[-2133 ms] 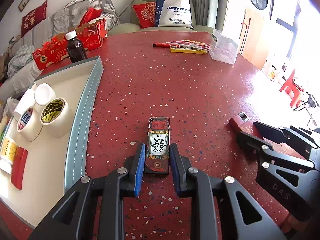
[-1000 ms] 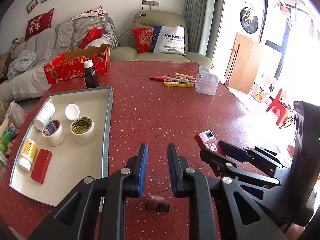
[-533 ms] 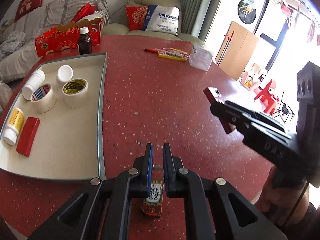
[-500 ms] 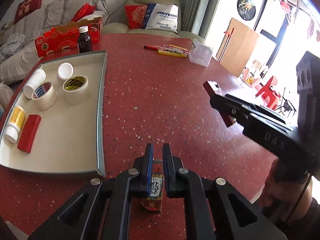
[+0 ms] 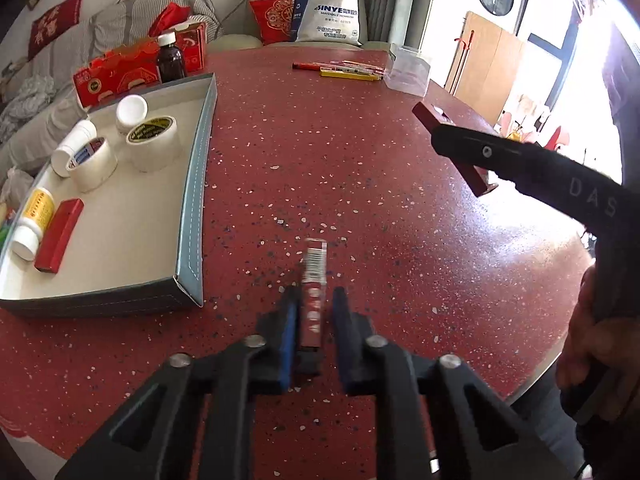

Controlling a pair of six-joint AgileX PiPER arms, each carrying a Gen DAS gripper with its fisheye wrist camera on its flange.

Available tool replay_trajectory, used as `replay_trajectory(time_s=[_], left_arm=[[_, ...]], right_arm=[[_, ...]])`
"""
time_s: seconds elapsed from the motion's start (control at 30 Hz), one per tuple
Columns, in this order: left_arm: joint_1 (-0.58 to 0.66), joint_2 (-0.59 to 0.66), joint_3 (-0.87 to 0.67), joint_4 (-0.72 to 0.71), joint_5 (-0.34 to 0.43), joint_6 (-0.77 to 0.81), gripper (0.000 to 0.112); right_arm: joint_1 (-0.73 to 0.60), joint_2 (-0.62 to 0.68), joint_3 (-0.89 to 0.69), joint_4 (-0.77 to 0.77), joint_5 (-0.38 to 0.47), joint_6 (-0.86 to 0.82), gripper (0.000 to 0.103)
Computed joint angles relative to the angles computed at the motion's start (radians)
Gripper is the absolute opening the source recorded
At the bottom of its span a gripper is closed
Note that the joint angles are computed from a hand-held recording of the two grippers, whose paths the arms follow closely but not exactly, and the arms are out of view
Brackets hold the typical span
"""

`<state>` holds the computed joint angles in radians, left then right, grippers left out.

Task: Organize rigid objects
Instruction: 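Carry both held boxes over the white tray with both tools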

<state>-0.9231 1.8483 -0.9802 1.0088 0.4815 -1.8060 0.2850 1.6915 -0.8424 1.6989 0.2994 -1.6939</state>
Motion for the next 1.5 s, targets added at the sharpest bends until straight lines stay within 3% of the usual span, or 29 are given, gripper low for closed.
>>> replay_trajectory(time_s=[0.07, 0.2, 0.47, 0.77, 1.17, 1.5], left_arm=[[0.028, -0.025, 0.044, 0.053, -0.068, -0.082, 0.011], [0.006, -0.048, 0.051, 0.096, -0.052, -0.123, 0.010], [-0.003, -0.125, 0.053, 0.096, 0.050, -0.114, 0.011], [0.060, -0.286, 0.166, 0.088, 0.186, -0.114, 0.010], [0.209, -0.393, 0.306, 0.106, 0.137, -0.131, 0.010], [0.254, -0.368, 0.285, 0.076, 0.141, -0.059, 0.010]], right_arm=[[-0.001, 0.001, 0.002, -0.002, 0.008, 0.005, 0.036], [0.007, -0.010, 0.009, 0.002, 0.008, -0.001, 0.036], [0.055, -0.039, -0.009, -0.082, 0.010, 0.086, 0.036], [0.246, -0.013, -0.135, -0.315, -0.026, 0.338, 0.036], [0.396, 0.116, -0.329, -0.736, -0.055, 0.769, 0.036], [0.421, 0.169, -0.402, -0.910, -0.034, 0.945, 0.036]])
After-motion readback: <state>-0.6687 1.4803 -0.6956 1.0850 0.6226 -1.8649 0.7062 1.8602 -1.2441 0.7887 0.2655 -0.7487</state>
